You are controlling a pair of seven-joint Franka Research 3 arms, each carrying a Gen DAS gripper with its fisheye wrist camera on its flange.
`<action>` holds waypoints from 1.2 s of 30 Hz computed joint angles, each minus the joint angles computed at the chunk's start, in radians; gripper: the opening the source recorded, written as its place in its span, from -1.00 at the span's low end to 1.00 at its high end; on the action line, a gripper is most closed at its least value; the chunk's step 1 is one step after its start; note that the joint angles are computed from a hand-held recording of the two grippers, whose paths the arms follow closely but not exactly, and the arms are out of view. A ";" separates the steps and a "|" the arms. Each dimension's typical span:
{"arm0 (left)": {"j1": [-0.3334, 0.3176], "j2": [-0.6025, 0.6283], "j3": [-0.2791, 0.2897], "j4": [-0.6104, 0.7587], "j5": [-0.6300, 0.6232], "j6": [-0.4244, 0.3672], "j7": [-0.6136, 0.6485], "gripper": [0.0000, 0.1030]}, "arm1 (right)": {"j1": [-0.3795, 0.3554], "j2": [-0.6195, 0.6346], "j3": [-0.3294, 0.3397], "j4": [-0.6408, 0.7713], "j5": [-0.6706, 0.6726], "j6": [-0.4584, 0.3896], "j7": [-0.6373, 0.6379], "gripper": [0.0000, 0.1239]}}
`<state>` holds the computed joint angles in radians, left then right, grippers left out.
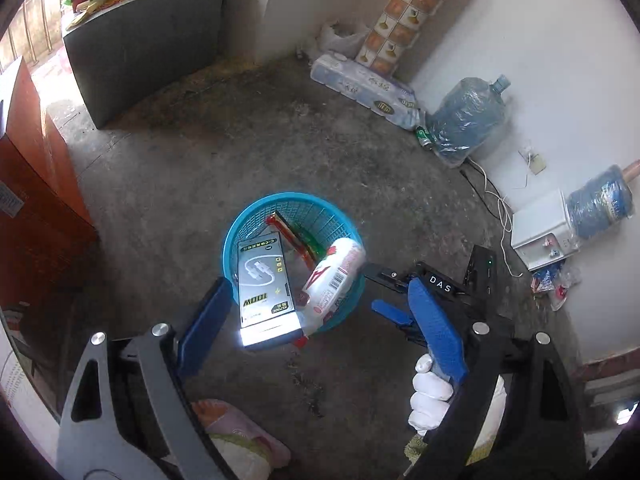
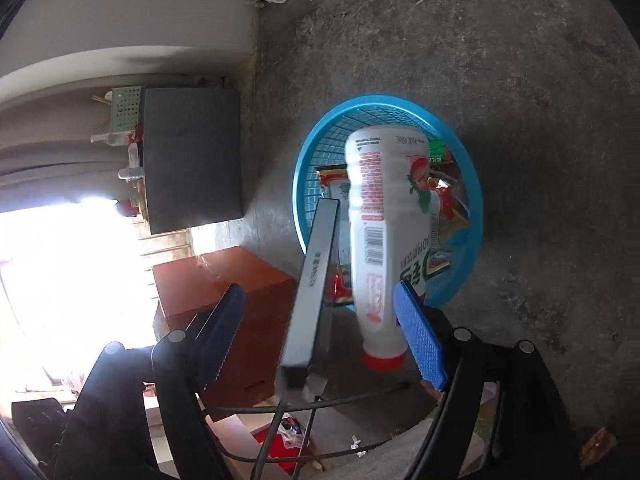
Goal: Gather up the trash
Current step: 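Carry the bottle and box to the basket and open both grippers over it, then move both grippers back toward the table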
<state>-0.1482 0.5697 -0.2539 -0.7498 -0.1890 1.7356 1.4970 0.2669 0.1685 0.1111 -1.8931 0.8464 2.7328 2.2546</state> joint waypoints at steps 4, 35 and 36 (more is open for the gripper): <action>0.064 -0.134 -0.011 -0.220 -0.079 0.080 0.024 0.65 | 0.010 -0.063 0.012 -0.092 0.064 0.044 -0.043 0.21; 0.376 -1.336 0.432 -1.360 -0.078 0.372 0.129 0.65 | 0.249 -0.010 0.096 0.386 -0.220 -0.283 -0.337 0.30; 0.393 -1.349 0.446 -1.372 -0.053 0.377 0.104 0.65 | 0.263 0.038 0.104 0.458 -0.247 -0.316 -0.335 0.30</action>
<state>0.2450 -0.7797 0.1921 -2.1220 -0.2423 2.1124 1.6011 0.5299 0.2062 0.2153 -1.4348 0.5998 2.4167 1.9195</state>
